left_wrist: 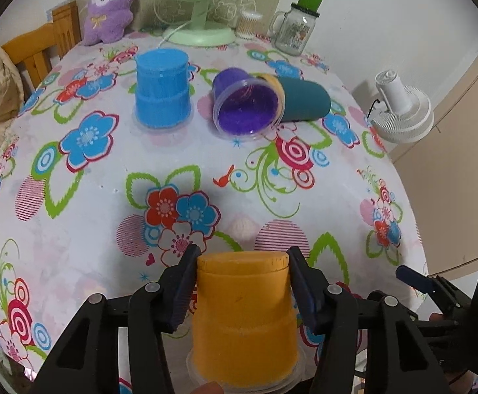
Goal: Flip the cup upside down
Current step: 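Rotate the orange cup in the left gripper so its base faces up, then lower the orange cup mouth-down onto the tablecloth with the left gripper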
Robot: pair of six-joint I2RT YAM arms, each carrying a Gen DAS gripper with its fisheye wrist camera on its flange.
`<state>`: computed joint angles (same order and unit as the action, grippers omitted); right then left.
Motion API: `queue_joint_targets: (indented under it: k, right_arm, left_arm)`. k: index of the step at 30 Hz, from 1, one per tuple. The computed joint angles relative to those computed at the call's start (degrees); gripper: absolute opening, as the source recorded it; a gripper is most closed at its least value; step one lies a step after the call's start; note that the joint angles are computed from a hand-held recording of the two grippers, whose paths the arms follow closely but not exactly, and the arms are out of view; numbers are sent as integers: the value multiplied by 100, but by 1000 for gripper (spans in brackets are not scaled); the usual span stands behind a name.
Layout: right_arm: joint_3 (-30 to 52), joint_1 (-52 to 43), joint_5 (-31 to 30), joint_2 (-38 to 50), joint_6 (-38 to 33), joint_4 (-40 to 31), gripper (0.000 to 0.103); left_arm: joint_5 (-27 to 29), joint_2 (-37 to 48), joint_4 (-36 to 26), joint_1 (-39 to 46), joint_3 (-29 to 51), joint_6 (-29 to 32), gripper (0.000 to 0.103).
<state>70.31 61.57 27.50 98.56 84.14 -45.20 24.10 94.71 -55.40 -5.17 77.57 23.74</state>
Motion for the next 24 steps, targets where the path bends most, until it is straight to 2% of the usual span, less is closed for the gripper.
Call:
queue_joint_targets:
  k: [12,24]
  right_arm:
    - [281,-2,6,188,-153,-49,87]
    - [412,-17,-10,298,-291,-5,86]
  left_arm:
    - [248,-288,16,193,136,64,56]
    - [273,-451,172,226,111,38,56]
